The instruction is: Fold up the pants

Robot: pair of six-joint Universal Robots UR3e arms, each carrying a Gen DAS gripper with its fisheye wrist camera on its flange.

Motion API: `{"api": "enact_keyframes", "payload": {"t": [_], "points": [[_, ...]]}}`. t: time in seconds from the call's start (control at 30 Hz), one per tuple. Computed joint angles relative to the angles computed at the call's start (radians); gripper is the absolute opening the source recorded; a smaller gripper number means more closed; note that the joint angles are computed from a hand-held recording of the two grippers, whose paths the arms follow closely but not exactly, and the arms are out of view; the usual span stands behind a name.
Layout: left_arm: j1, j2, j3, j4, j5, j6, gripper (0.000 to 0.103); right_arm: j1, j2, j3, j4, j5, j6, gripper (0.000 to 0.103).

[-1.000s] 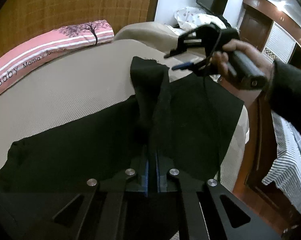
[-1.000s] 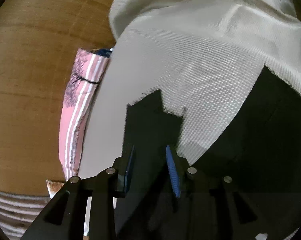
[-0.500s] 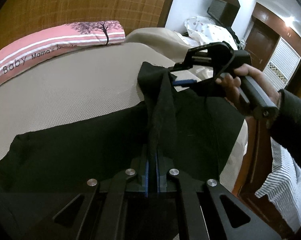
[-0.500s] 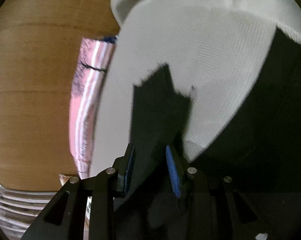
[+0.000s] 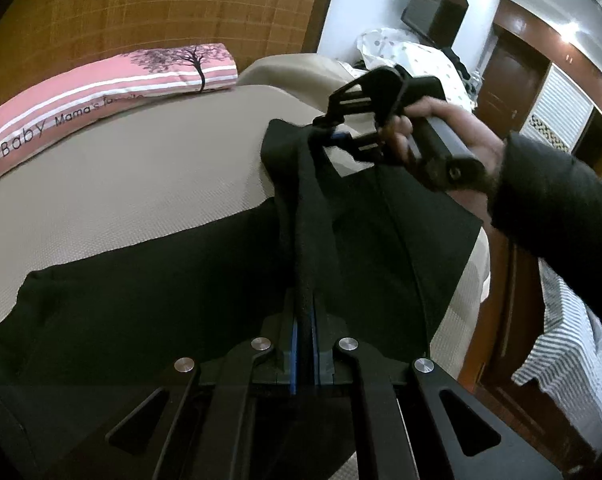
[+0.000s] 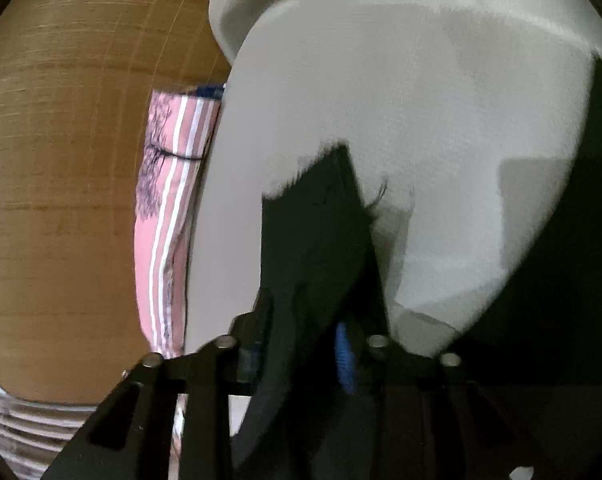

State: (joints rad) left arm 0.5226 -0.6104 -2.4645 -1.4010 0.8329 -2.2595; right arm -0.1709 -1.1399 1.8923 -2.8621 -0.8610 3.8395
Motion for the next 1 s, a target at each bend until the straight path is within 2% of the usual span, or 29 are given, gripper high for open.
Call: {"api": "enact_keyframes", "payload": {"t": [0.1, 0.4, 0.47, 0.53, 0.6, 0.63, 0.73, 0.83, 0.9, 0.97, 1.0], "points": [[-0.006, -0.031, 0.005, 0.034, -0.001, -0.02, 0.005, 0.026, -0.005, -0.087, 0.099, -0.045, -0.039, 0.006], [0.115, 0.064, 0.089, -0.128, -0.083, 0.023, 0.005, 0.076, -0.085, -0.341, 0.162, -0.003, -0.023, 0.005], [0.166, 0.101, 0.127, -0.215, -0.119, 0.064, 0.005, 0.083, -0.11, -0.383, 0.163, 0.015, -0.016, 0.005], [0.228, 0.157, 0.166, -0.342, -0.157, 0.153, 0.005, 0.075, -0.136, -0.381, 0.126, 0.051, -0.001, 0.005], [0.234, 0.164, 0.182, -0.376, -0.165, 0.189, 0.005, 0.061, -0.201, -0.334, 0.097, 0.065, -0.001, 0.005], [0.208, 0.154, 0.175, -0.346, -0.156, 0.176, 0.005, 0.049, -0.239, -0.309, 0.103, 0.066, -0.019, 0.005], [0.056, 0.114, 0.081, -0.086, -0.086, 0.042, 0.005, -0.025, -0.403, -0.136, 0.139, 0.062, -0.082, 0.005], [-0.185, -0.008, -0.039, 0.31, 0.056, -0.14, 0.005, -0.172, -0.625, 0.107, 0.266, 0.067, -0.2, 0.005], [-0.308, -0.093, -0.091, 0.476, 0.136, -0.191, 0.005, -0.295, -0.789, 0.254, 0.427, 0.049, -0.317, 0.004], [-0.389, -0.158, -0.12, 0.577, 0.191, -0.224, 0.005, -0.43, -0.946, 0.384, 0.593, 0.053, -0.449, 0.004], [-0.431, -0.196, -0.139, 0.634, 0.224, -0.239, 0.005, -0.517, -1.05, 0.439, 0.74, 0.042, -0.546, 0.005]]}}
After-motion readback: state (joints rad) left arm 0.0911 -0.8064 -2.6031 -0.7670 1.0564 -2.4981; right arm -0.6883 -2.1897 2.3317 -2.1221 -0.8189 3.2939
